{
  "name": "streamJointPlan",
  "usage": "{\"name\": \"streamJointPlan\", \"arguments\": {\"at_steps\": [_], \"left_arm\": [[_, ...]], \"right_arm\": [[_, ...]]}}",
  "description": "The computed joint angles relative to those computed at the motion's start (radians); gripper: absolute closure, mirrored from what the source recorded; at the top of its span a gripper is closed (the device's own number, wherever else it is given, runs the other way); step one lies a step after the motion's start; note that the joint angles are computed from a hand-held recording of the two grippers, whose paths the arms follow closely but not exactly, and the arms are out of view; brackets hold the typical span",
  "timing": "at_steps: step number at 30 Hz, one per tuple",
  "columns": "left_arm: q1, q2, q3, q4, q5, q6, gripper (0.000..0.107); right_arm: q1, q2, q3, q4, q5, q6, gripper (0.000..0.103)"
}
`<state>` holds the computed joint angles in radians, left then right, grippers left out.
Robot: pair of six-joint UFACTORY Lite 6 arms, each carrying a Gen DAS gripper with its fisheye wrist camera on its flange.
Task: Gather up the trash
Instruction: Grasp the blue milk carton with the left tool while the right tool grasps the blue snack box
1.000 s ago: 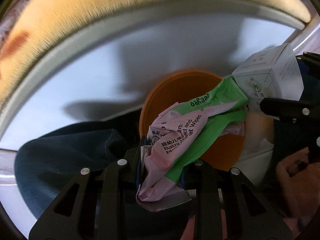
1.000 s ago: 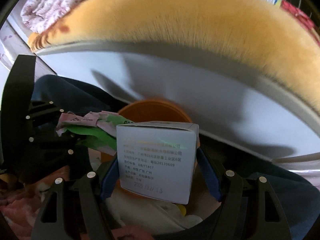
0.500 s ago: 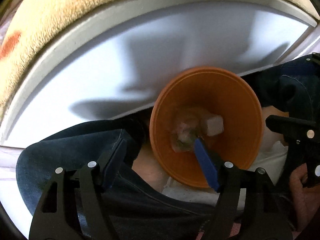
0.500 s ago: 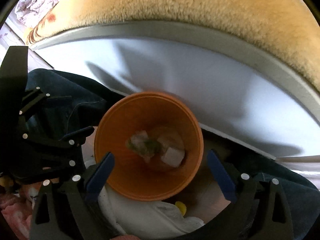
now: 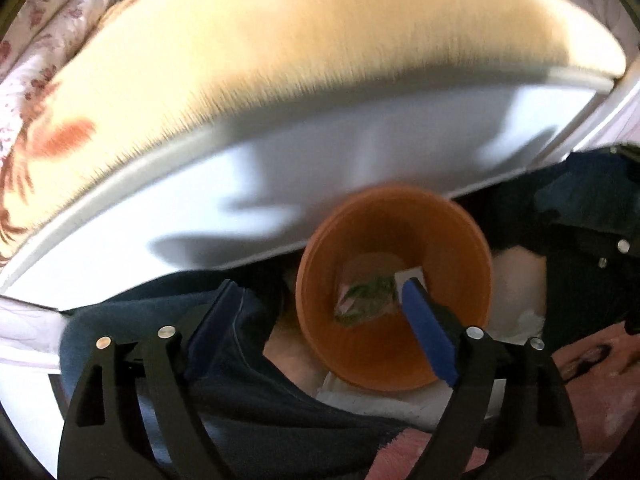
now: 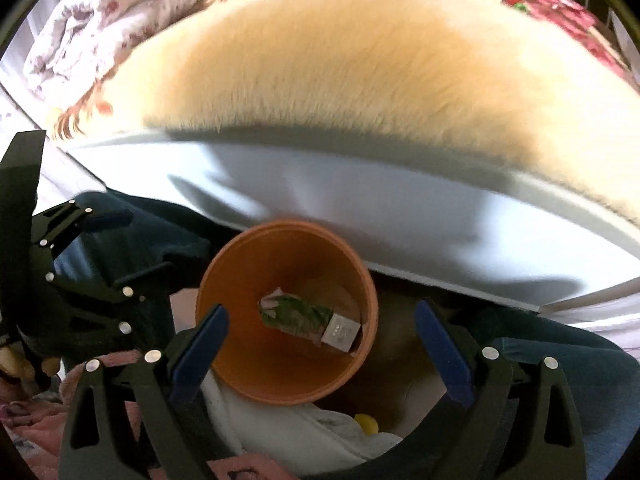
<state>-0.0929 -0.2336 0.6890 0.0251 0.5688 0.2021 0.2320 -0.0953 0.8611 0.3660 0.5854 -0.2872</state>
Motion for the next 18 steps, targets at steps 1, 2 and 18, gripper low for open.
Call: {"name": "streamJointPlan", "arguments": {"at_steps": [1,2,18], "left_arm": [[0.014,-0.01,0.018,-0.032,0.011,0.031,0.024],[0.027,-0.015,0.041,-0.062,0.022,0.061,0.024],[0.083,0.398,0.69,-0.697,0.213,0.282,0.017]], "right_arm": [[-0.022,-0.038,-0.002,-0.003,0.02,-0.007,0.011],[-0.038,-0.067,-0.001,-0.006,0.034,-0.012,0.011],[-0.139,-0.226,0.032,0.04,0.08,-0.072,0.01]]}}
